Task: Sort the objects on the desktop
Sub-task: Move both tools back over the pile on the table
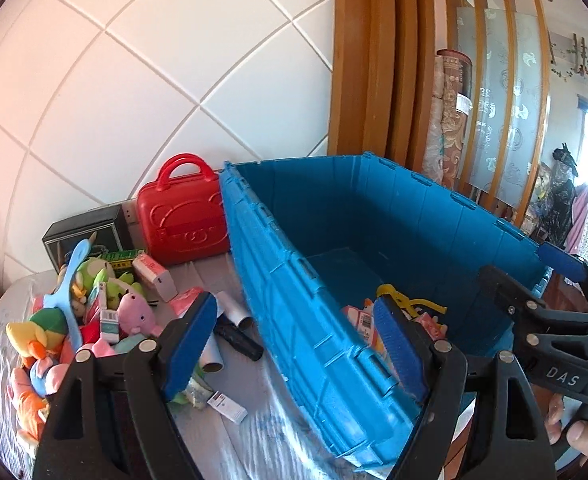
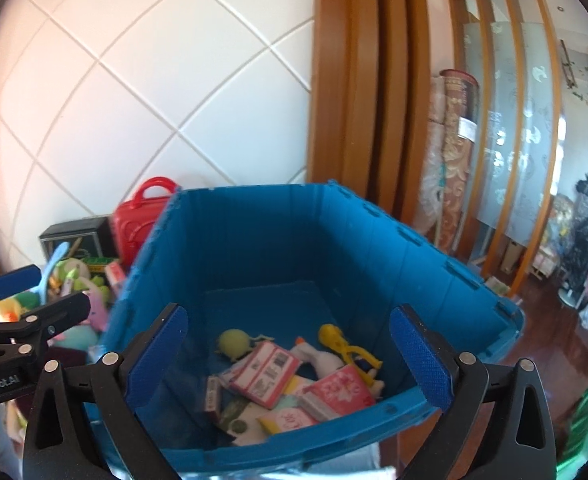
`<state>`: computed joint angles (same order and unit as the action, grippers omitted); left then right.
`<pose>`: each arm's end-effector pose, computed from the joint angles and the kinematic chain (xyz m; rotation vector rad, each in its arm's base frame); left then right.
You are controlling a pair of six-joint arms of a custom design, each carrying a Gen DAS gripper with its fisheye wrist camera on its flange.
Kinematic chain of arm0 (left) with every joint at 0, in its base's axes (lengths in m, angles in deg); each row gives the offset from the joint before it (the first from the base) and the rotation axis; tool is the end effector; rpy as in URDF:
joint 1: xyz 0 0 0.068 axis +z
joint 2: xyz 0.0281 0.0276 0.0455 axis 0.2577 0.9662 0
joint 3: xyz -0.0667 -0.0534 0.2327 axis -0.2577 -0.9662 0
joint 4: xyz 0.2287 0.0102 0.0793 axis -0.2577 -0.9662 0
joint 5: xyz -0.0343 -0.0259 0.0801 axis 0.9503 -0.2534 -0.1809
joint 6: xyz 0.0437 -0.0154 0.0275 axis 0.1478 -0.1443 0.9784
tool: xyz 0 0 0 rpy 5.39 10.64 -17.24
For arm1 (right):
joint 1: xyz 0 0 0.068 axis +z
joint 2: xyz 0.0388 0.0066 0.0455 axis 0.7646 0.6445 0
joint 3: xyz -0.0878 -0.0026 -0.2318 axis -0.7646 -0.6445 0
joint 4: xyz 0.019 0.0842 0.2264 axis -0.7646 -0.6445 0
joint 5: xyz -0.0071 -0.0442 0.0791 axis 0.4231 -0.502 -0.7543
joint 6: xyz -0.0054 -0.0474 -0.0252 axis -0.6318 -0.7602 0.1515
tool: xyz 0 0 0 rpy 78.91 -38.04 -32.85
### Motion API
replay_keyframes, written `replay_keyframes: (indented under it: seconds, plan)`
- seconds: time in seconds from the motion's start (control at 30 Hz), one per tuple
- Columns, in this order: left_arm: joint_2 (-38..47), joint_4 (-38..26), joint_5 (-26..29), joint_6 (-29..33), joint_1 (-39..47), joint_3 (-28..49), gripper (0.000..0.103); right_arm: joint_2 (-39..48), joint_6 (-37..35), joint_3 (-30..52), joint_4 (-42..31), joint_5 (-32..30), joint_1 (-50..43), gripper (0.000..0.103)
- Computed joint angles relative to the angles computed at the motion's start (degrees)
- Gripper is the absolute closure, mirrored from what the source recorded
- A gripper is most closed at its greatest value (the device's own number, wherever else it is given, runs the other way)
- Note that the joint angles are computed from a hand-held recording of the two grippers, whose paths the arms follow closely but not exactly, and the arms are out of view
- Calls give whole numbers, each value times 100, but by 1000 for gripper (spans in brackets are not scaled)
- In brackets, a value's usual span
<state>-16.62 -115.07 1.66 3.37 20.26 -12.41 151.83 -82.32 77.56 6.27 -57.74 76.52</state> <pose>0.2098 0.0149 0.3604 -0.0005 2.1123 -0.0711 0.2361 0.1055 0.4063 -0.1581 2.0079 0.0249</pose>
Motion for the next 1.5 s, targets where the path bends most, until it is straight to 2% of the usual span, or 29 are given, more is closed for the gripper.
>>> replay_keyframes:
  seconds: [0.13, 0.3, 0.43, 0.67, 0.93, 1.2, 1.27, 1.33, 1.4, 1.43, 1.5]
  plan:
    - [-506, -101, 429, 251, 1060, -493, 22, 40, 31, 51, 6, 151, 669, 0]
    - [-697, -301, 1440, 947, 3027, -934, 22, 347, 17, 200, 204, 155, 1485, 0]
    - [-535, -437, 1861, 1609, 4474, -1153, 22, 789, -70, 476, 354, 50, 2070, 0]
    - [129, -290, 2163, 2679, 6685, -1541, 22, 1746, -239, 901, 593, -429, 2867, 0]
    - [1132, 174, 1916, 3546, 8011, -2109, 22, 3079, -84, 1174, 532, -1288, 3324, 0]
    - [1967, 877, 1537, 3849, 8007, -2978, 22, 4248, 10, 1393, 339, -1996, 3712, 0]
    - [2155, 1058, 1472, 3878, 7958, -3116, 22, 4466, 53, 1385, 305, -2094, 3786, 9]
    - [2297, 1209, 1446, 3897, 7904, -3214, 22, 4680, 58, 1442, 222, -2217, 3798, 38]
    - [2446, 1393, 1412, 3891, 7819, -3293, 22, 4880, 120, 1526, 116, -2330, 3801, 44]
    - [2463, 1462, 1398, 3878, 7784, -3325, 22, 4937, 157, 1485, 143, -2428, 3793, 51]
    - [2537, 1637, 1337, 3863, 7706, -3380, 22, 5099, 214, 1569, 83, -2594, 3790, 56]
